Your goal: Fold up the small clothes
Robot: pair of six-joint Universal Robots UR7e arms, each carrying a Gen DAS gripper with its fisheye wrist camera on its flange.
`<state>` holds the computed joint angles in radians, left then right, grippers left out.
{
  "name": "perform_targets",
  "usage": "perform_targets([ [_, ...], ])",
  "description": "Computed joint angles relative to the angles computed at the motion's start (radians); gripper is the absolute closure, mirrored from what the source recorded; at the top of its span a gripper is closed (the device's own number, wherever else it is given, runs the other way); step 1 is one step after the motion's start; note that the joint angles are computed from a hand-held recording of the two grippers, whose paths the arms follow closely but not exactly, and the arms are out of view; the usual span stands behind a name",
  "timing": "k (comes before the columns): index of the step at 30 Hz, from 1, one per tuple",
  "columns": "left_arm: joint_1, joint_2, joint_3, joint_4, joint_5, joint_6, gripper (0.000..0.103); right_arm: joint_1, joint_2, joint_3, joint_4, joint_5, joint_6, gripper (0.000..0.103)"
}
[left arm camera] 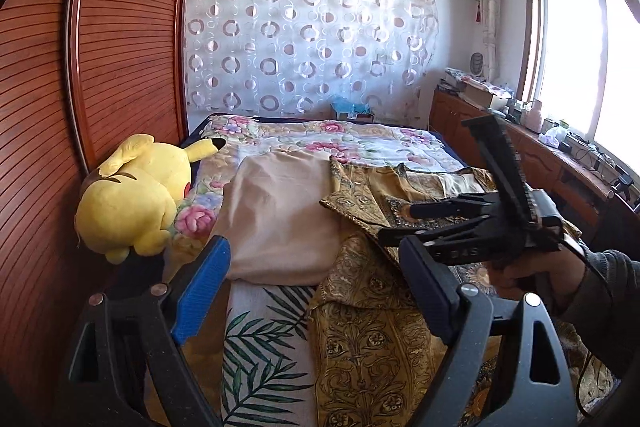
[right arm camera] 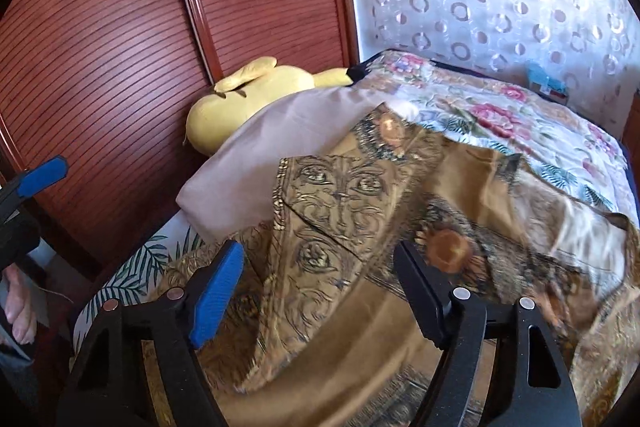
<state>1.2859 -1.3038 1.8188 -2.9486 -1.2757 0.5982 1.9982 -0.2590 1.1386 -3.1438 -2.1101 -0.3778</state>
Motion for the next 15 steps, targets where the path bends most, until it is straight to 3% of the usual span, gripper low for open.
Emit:
perform_targets([
  [6, 0.004, 0.003, 0.011, 0.0, -0.004, 0.0, 0.016, -0.004, 0.086, -0.171, 0.132, -0.084, -0.003, 0.024],
  [15, 0.0, 0.013, 0.014, 0.003, -0.011, -0.007, 0.016, -0.019, 0.069, -0.149, 0.046, -0.202, -0.04, 0.024],
])
